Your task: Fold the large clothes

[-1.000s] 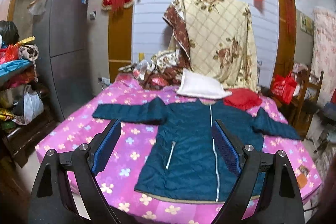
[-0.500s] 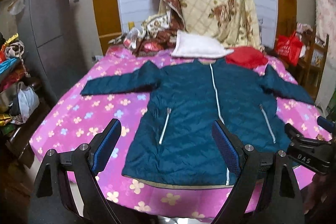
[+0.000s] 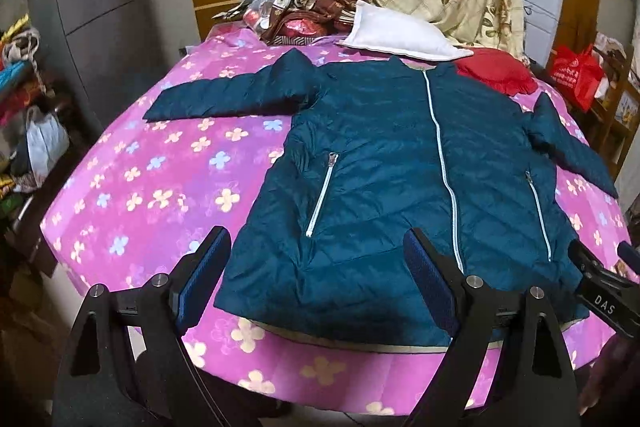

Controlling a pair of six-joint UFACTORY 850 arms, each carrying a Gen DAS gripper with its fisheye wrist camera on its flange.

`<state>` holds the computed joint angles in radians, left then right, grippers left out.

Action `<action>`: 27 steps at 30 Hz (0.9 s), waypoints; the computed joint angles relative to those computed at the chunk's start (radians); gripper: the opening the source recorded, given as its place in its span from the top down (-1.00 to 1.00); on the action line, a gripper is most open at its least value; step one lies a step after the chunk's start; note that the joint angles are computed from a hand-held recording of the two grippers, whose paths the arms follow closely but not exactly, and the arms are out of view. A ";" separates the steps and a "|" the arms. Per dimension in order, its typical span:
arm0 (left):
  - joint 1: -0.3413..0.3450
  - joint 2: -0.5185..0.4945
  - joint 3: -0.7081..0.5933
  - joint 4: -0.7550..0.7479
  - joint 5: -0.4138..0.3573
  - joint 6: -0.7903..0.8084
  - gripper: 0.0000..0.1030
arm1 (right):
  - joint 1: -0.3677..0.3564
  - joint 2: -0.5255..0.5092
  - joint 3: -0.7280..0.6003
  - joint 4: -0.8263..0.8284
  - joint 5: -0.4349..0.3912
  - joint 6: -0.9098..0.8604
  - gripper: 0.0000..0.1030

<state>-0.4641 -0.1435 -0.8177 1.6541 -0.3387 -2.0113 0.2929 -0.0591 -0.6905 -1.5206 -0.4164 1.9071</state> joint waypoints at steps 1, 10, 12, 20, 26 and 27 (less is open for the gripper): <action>0.002 -0.001 0.001 0.009 -0.004 -0.010 -0.71 | 0.002 -0.003 -0.002 0.006 -0.001 -0.007 -1.00; 0.021 0.012 0.038 0.166 0.019 -0.161 -0.71 | 0.021 -0.021 -0.007 0.036 -0.002 -0.032 -1.00; 0.029 0.016 0.040 0.155 0.032 -0.160 -0.71 | 0.025 -0.023 -0.008 0.050 0.000 -0.045 -1.00; 0.019 0.046 0.079 0.216 -0.048 -0.227 -0.71 | 0.051 0.000 0.014 0.035 -0.011 -0.025 -1.00; 0.047 0.037 0.085 0.251 0.010 -0.254 -0.71 | -0.005 -0.033 0.033 0.063 0.020 -0.027 -1.00; 0.049 0.029 0.085 0.246 0.005 -0.254 -0.71 | -0.020 -0.042 0.037 0.077 0.023 -0.036 -1.00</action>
